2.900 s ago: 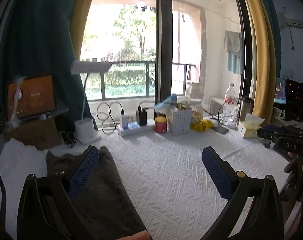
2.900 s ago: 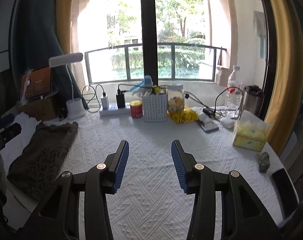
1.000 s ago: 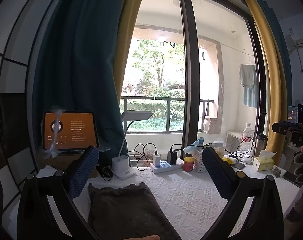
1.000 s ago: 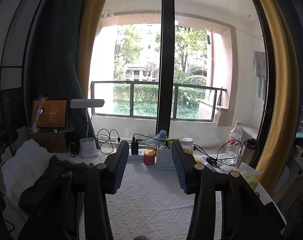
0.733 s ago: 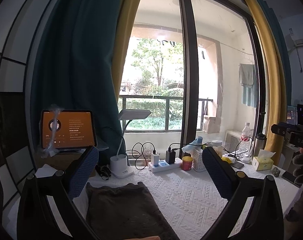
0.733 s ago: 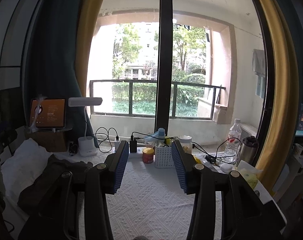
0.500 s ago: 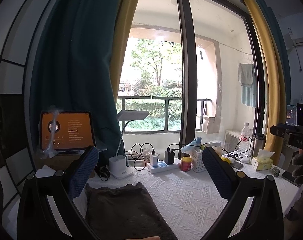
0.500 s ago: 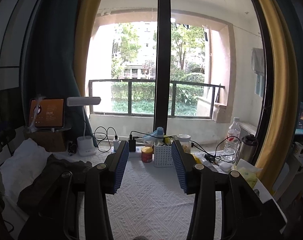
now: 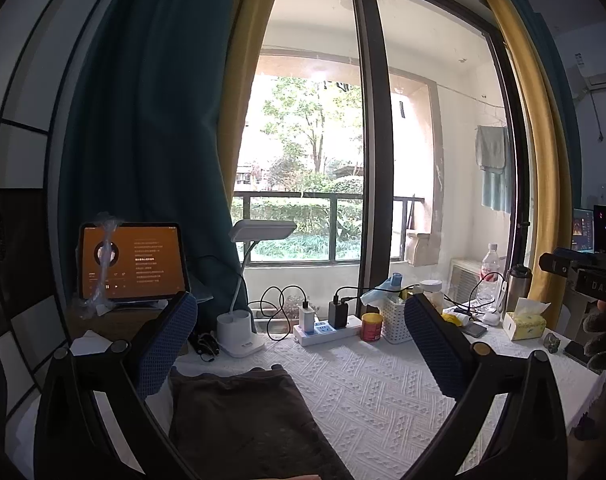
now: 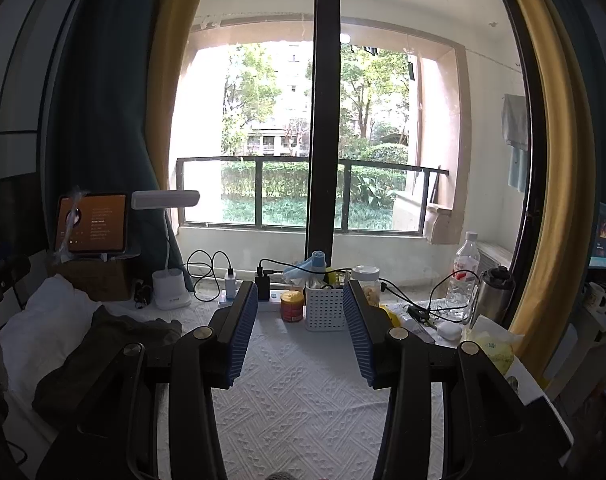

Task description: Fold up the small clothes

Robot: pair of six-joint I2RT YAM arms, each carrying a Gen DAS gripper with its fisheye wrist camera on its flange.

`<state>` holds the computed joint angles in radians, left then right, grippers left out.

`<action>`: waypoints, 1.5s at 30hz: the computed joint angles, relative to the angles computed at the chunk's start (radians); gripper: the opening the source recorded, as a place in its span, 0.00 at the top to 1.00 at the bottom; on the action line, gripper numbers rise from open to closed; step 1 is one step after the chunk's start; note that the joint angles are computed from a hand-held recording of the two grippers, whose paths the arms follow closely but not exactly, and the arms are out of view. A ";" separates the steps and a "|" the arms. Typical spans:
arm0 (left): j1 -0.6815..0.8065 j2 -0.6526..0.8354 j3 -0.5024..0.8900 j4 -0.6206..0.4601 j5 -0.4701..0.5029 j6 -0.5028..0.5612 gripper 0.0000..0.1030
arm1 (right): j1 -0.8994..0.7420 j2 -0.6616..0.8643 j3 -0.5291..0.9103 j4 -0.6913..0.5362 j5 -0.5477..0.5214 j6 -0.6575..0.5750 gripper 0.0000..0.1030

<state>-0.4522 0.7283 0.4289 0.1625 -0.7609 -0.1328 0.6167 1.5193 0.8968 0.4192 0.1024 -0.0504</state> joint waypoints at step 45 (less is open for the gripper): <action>-0.052 0.041 0.016 0.023 -0.041 -0.012 0.01 | -0.019 0.007 -0.004 -0.004 -0.010 0.007 0.54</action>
